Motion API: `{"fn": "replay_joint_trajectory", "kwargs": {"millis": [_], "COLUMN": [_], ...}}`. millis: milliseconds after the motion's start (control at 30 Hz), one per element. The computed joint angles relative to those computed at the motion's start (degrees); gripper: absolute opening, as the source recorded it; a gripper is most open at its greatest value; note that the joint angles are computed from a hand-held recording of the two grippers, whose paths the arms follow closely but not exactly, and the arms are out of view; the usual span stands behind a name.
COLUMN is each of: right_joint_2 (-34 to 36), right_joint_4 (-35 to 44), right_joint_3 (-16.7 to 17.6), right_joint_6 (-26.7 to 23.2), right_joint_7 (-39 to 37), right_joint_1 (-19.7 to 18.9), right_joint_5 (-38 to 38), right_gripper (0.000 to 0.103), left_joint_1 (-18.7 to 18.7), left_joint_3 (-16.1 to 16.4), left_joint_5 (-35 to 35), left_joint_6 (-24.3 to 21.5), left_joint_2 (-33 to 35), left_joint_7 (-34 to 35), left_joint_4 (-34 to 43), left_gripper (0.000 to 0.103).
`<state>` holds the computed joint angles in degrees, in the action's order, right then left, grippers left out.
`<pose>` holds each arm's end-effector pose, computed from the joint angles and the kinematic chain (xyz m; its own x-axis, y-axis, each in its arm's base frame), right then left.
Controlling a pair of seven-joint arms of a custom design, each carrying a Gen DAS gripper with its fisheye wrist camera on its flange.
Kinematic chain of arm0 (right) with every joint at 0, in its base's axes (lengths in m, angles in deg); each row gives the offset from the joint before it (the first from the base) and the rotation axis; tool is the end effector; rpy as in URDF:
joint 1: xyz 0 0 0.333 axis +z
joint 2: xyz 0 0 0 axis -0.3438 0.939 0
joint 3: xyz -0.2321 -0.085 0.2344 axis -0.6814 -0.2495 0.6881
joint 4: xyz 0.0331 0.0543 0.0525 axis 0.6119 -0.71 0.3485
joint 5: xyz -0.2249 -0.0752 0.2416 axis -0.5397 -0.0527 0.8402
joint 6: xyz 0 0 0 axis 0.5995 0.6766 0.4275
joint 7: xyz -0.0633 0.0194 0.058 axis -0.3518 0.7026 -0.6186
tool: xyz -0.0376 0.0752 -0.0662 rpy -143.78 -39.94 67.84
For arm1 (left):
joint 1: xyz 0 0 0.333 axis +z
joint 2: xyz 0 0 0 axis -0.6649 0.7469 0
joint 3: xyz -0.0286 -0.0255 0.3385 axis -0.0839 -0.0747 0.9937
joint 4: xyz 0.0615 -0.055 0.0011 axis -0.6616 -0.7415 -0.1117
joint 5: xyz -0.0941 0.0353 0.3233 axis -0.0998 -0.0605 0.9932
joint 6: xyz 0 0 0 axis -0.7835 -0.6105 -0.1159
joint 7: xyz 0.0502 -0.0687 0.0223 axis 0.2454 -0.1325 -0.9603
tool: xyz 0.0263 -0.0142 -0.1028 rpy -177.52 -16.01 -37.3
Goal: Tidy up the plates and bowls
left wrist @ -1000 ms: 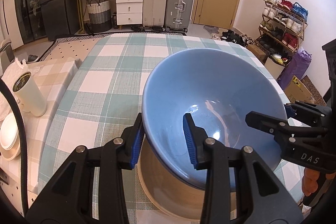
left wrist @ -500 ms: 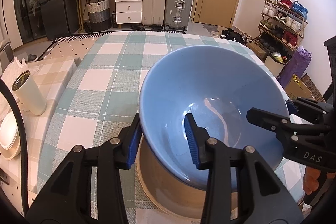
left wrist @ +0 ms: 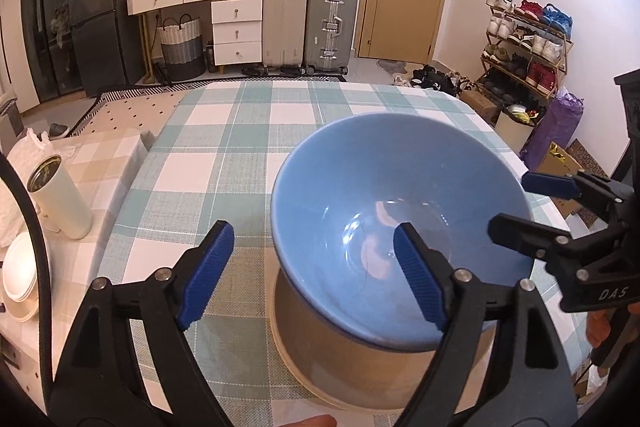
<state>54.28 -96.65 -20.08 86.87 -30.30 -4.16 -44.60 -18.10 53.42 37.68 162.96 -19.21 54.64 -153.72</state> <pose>0.5392 0.2149 0.5154 0.6925 -0.7142 -0.1016 -0.5681 -0.4532 -0.6869 0.3763 -0.1028 0.5037 0.2250 -0.9711 0.0791 -0.6269 -0.2065 -0.7512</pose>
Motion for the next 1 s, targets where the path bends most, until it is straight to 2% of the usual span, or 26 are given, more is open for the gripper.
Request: {"fn": "replay_joint_trajectory", "kwargs": {"millis": [67, 100, 200, 400, 567, 667, 900, 1000], "right_joint_2": [-1.1, -1.8, -4.2, -8.2, -10.8, -11.9, -13.1, -13.2], "right_joint_4": [-1.2, -1.7, -3.4, -6.7, -9.0, -10.5, -13.5, -14.7], "right_joint_3": [0.0, -0.1, -0.6, -2.6, -4.9, -5.5, -6.4, -6.6], "right_joint_6": [0.8, 1.0, 0.9, 1.3, -2.1, -3.4, -6.5, -7.8], "right_joint_7": [-1.9, -2.7, -7.5, -18.5, -30.2, -34.2, -42.9, -46.1], "right_joint_1": [-0.4, -0.6, -0.9, 0.5, 1.3, 1.3, 0.9, 0.3], "right_joint_5": [1.6, 2.5, 7.6, 18.4, 31.1, 34.7, 42.0, 44.9], "right_gripper": [0.095, 0.098, 0.100, 0.102, 0.102, 0.102, 0.102, 0.102], "left_joint_1": [-0.5, -0.4, -0.1, -1.2, -3.4, -4.0, -1.4, 0.8], "left_joint_3": [0.1, -0.1, -0.6, -1.5, -0.5, -1.0, -4.0, -5.6], "left_joint_5": [0.1, 0.2, -0.3, -3.1, -5.6, -6.6, -8.0, -9.1], "left_joint_6": [-0.2, -0.1, 2.0, 0.8, 0.8, -0.5, 4.1, 7.0], "left_joint_2": [-0.9, -1.6, -4.4, -10.5, -16.2, -19.9, -25.3, -25.3], "left_joint_7": [0.2, 0.0, -0.1, 1.4, 2.4, 2.7, 2.8, 3.7], "left_joint_4": [-0.3, -0.5, -2.1, -4.9, -9.0, -11.0, -16.4, -17.9], "left_gripper": [0.090, 0.102, 0.101, 0.101, 0.101, 0.101, 0.101, 0.101]}}
